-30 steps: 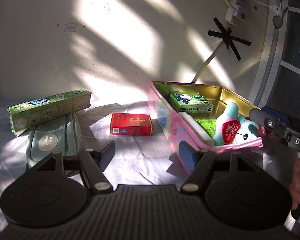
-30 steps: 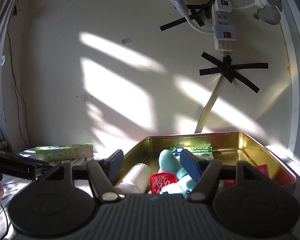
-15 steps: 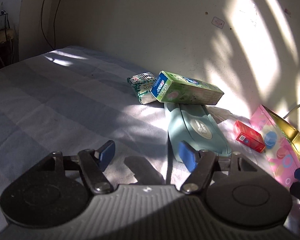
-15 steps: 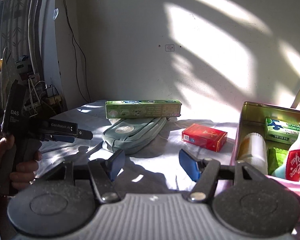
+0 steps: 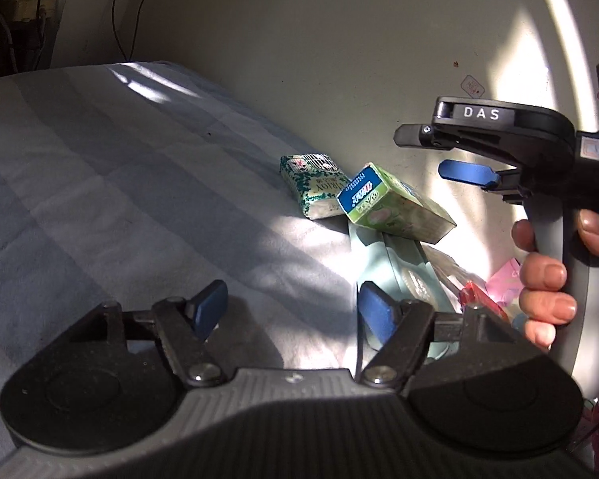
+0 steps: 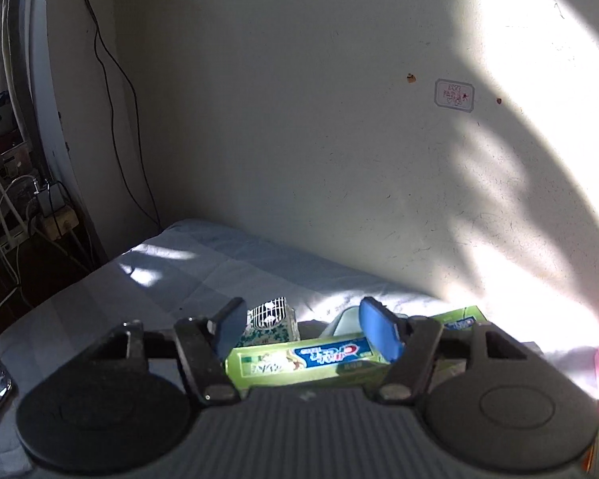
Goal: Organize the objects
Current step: 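Withdraw the right gripper while the left gripper moves toward the green boxes, then reach the right gripper to the green Crest toothpaste box and grasp it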
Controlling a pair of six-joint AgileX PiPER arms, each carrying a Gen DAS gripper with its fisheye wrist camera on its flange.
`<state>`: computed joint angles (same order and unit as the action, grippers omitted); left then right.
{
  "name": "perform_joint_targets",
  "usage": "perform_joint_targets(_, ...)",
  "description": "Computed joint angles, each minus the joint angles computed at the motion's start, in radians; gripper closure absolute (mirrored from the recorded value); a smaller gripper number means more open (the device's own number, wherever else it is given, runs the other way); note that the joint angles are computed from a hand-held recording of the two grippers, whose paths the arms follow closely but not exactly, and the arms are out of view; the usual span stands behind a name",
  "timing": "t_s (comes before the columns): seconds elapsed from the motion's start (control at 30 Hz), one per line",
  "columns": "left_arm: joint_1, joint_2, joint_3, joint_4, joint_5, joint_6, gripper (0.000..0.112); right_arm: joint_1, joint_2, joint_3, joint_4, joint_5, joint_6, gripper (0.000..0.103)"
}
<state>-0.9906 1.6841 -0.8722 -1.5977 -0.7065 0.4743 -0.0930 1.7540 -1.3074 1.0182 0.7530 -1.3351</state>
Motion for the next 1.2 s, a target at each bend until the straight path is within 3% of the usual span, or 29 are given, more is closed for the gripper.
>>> perform_joint_targets(0.13,0.007,-0.013,0.017,0.028,0.021,-0.041,0.037,0.093,0.051,-0.031,-0.172,-0.095,0.073,0.043)
perform_joint_targets(0.27,0.017,-0.037,0.054,0.094,0.049,-0.131,0.033,-0.015,0.005,0.084,-0.024,-0.085,-0.216,0.04)
perform_joint_targets(0.4,0.03,-0.054,0.078,0.138,0.066,-0.197,0.033,-0.202,-0.012,0.126,0.065,0.029,-0.341,0.037)
perform_joint_targets(0.53,0.029,-0.052,0.067,0.109,0.062,-0.156,0.033,-0.338,0.033,0.07,0.057,0.181,-0.227,0.037)
perform_joint_targets(0.6,0.022,-0.047,0.06,0.093,0.054,-0.136,0.033,-0.375,0.057,0.047,0.07,0.24,-0.167,0.036)
perform_joint_targets(0.7,0.016,-0.041,0.054,0.078,0.044,-0.115,0.033,-0.377,0.05,0.076,0.101,0.257,-0.246,0.032)
perform_joint_targets(0.8,0.015,-0.036,0.045,0.066,0.042,-0.097,0.032,-0.349,0.05,0.063,0.05,0.31,-0.161,0.03)
perform_joint_targets(0.87,0.018,-0.034,0.043,0.067,0.045,-0.095,0.032,-0.329,0.018,0.104,0.081,0.289,-0.175,0.029)
perform_joint_targets(1.03,0.014,-0.029,0.037,0.058,0.041,-0.075,0.03,-0.174,-0.123,0.298,0.266,0.088,-0.548,0.029)
perform_joint_targets(1.1,0.011,-0.028,0.036,0.056,0.038,-0.073,0.03,-0.08,-0.149,0.334,0.285,-0.037,-0.632,0.036)
perform_joint_targets(1.17,0.007,-0.028,0.038,0.058,0.034,-0.084,0.03,0.006,-0.147,0.341,0.235,-0.161,-0.636,0.06)
perform_joint_targets(1.2,0.007,-0.03,0.041,0.066,0.035,-0.097,0.03,0.028,-0.139,0.337,0.186,-0.202,-0.609,0.065)
